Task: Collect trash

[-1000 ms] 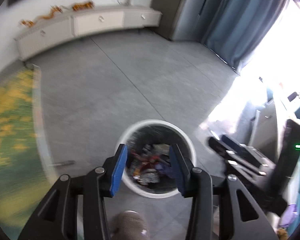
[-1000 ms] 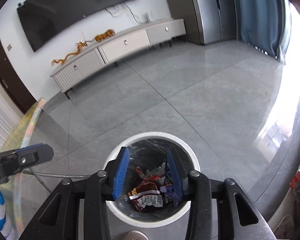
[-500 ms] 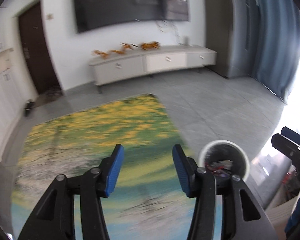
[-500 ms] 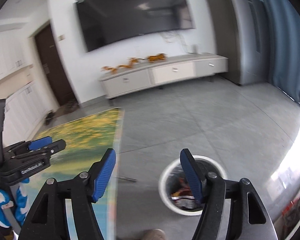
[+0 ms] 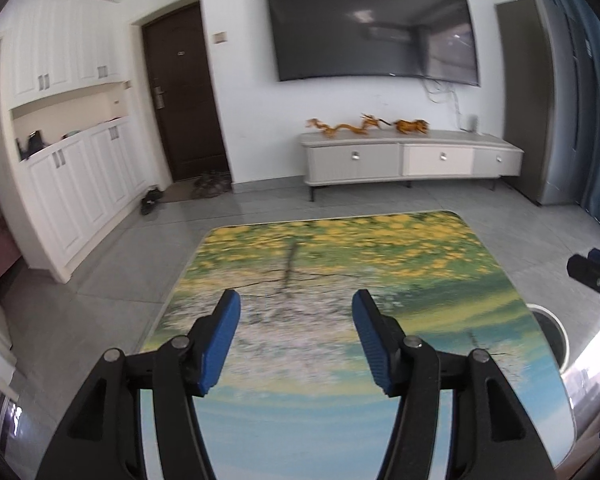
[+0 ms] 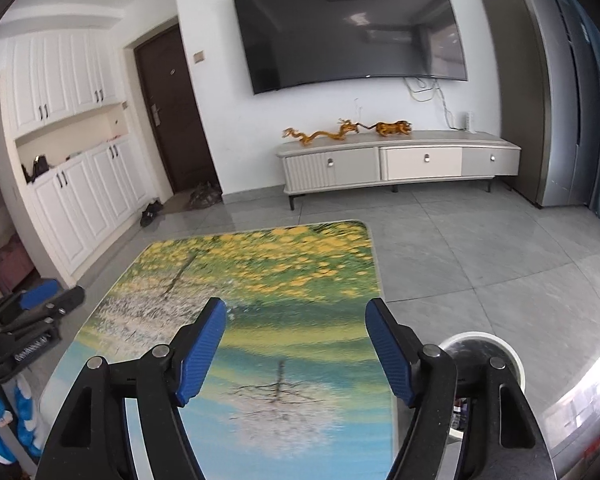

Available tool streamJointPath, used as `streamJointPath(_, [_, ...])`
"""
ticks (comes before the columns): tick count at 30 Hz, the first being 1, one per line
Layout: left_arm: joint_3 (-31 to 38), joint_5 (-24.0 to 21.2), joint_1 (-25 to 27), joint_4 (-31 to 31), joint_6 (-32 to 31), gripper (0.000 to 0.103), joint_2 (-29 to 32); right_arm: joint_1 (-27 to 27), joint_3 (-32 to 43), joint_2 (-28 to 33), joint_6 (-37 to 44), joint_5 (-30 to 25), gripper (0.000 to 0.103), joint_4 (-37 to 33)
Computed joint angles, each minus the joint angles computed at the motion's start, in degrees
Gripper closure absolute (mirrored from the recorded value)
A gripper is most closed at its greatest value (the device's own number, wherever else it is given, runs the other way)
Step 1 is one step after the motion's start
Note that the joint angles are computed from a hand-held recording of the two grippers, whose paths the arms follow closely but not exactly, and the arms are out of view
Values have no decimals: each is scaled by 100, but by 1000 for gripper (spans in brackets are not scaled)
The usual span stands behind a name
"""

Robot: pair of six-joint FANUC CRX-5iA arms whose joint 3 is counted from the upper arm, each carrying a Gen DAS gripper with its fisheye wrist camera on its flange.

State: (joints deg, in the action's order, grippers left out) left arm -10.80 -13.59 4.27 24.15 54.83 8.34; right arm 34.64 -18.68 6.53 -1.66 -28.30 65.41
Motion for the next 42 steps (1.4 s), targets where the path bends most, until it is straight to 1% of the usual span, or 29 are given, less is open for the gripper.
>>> streamJointPath(3, [-279, 202, 150, 735, -605, 46, -72, 205, 358, 251, 392, -201, 30, -298])
streamJointPath(7, [-493, 337, 260, 1496, -1264, 46, -69, 448, 667, 507, 687, -434, 28, -472])
streamJointPath(8, [-487, 335, 265, 1427, -1176, 46, -71, 495, 729, 564, 720, -474, 28, -494])
streamJointPath(10, [-551, 355, 285, 1772, -1476, 46, -41, 559, 853, 673, 829, -557, 27, -578])
streamJointPath(15, [-566, 255, 363, 2063, -1727, 46, 53, 680, 1137, 909, 1159, -736, 26, -894])
streamJointPath(17, [-545, 175, 412, 2075, -1744, 46, 96, 710, 1219, 980, 1238, -782, 25, -999])
streamJointPath(23, [-326, -169, 515, 1728, -1442, 46, 279, 751, 1562, 1272, 1674, -977, 20, -1486])
streamJointPath(25, [-240, -279, 541, 1579, -1320, 46, 344, 750, 1725, 1413, 1946, -1072, 18, -1761])
streamJointPath(27, [-150, -381, 567, 1394, -1155, 46, 392, 744, 1896, 1562, 2267, -1215, 15, -2061])
streamJointPath(30, [11, -525, 599, 1065, -859, 46, 483, 725, 2091, 1804, 2583, -1399, 12, -2342])
streamJointPath(34, [191, -698, 604, 665, -518, 46, 583, 677, 2287, 2076, 2946, -1557, 1, -2681])
streamJointPath(42, [490, -995, 569, 101, -51, 46, 759, 603, 2262, 2201, 3107, -1466, 0, -2829])
